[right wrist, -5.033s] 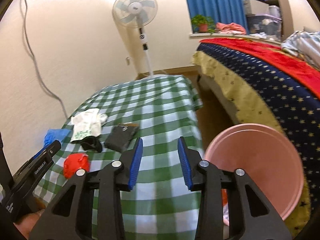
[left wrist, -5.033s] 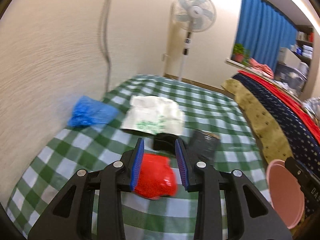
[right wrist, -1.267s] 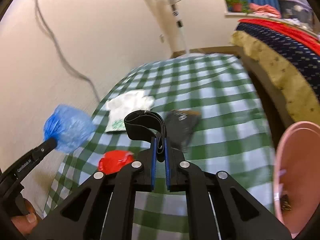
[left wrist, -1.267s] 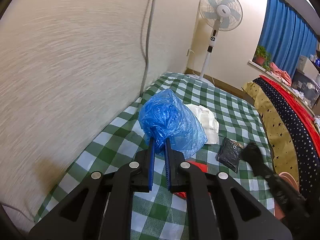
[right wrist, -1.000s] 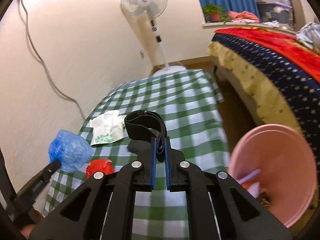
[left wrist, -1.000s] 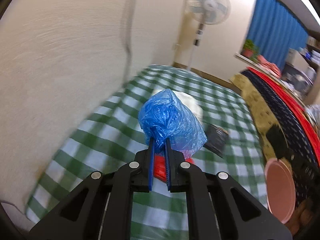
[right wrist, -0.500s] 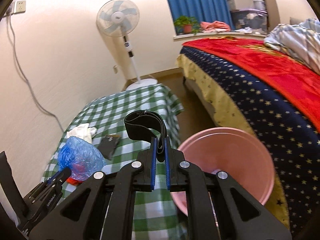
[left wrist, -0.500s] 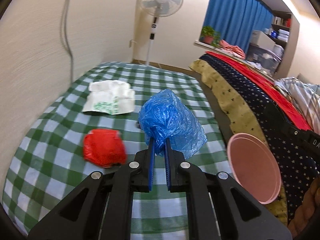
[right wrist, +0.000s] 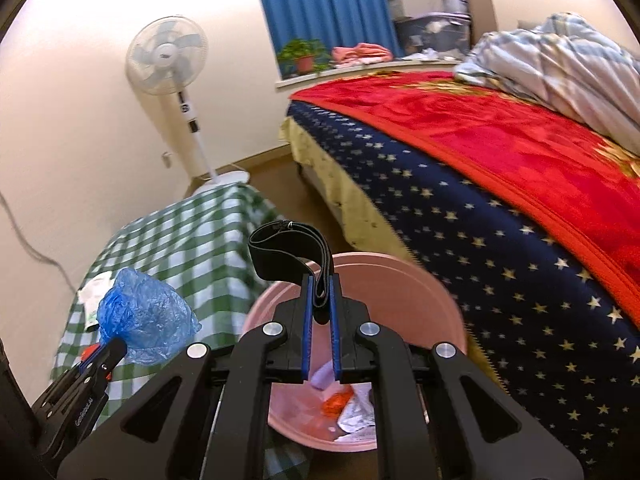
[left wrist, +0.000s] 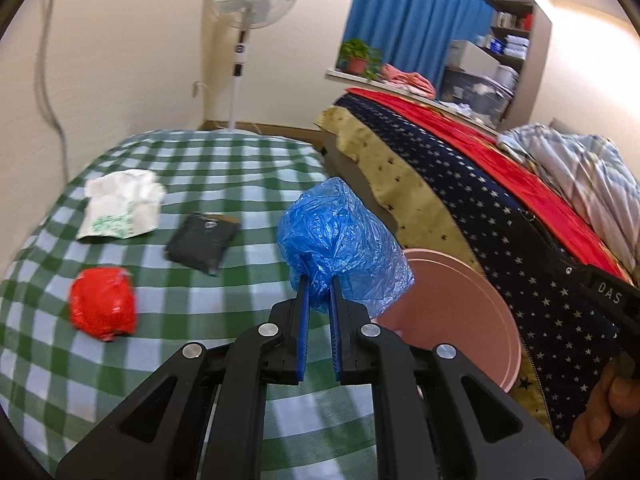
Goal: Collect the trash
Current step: 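Carry both items over the pink bin and open both tools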
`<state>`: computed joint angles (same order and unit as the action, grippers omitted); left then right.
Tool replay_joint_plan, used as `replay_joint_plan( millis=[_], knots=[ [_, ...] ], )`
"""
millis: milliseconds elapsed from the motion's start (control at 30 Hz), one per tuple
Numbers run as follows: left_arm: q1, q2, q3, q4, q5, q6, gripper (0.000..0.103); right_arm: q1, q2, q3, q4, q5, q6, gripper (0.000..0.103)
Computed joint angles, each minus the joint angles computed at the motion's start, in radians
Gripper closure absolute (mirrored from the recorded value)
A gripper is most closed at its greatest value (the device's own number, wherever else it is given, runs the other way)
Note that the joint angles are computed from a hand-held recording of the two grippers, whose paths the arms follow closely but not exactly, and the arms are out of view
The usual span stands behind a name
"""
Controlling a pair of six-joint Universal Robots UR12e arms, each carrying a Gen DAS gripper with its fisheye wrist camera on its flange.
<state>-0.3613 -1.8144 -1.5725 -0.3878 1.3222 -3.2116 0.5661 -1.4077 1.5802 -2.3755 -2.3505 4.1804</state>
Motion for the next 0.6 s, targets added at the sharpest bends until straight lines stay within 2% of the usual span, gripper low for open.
replay_joint_plan(
  millis=[267,400,600],
  knots=[
    [-0.043,-0.039,0.037,-0.028,-0.052,0.071,0.094,-0.016,-0.03,0.034,0.061,-0.016,0.076,0.095],
    [-0.055,-0.055,0.052,-0.05,-0.067,0.075,0.094,-0.023,-0.038,0.045,0.081,-0.015,0.108,0.095],
    [-0.065,-0.068,0.062,-0.073,-0.078,0.085,0.094,-0.029,-0.036,0.047,0.084,-0.013,0.108,0.095]
  ],
)
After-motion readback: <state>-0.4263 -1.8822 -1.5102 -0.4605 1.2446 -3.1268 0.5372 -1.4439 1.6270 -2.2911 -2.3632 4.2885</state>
